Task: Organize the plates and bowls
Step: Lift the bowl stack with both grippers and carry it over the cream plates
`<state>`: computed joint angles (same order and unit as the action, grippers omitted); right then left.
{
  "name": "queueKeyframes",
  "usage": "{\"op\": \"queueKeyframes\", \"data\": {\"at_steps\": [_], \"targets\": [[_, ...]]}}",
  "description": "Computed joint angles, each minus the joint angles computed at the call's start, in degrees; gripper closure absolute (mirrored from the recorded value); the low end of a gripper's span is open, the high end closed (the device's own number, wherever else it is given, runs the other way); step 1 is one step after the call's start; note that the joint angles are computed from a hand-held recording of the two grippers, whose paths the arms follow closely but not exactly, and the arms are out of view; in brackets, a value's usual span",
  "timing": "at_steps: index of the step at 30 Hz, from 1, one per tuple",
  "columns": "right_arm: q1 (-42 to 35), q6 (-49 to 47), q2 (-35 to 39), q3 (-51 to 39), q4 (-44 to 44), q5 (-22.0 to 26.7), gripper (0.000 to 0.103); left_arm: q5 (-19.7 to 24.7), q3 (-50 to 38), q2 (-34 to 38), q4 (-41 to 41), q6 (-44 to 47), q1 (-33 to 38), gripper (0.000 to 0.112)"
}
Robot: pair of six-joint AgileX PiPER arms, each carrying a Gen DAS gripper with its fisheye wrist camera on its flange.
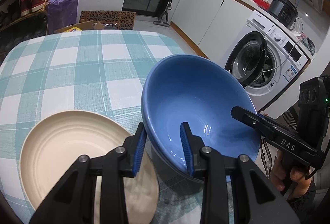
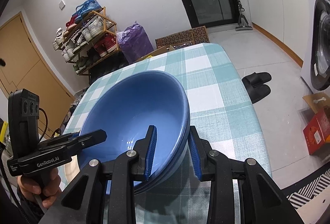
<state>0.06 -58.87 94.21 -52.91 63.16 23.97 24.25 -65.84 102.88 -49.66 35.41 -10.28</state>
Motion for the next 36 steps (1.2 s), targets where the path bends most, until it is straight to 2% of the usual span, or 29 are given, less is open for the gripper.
{"op": "queueKeyframes", "data": {"at_steps": [13, 23, 36], "targets": [[2.38, 3.53, -7.47, 2.90, -3.20, -0.75, 0.071, -1.24, 4.96, -7.62, -0.28, 0.64, 0.54, 0.080], [7.91, 12.91, -12.75, 3.76, -10.77, -2.16, 0.071, -1.18, 9.15, -13.94, -1.31, 2.37, 3.38, 0.080], [17.30, 24.37, -11.54, 1.75, -19.43, -5.08, 0.071, 0.13, 13.91, -18.73, -3.56, 6.59, 10.36, 0.080]]}}
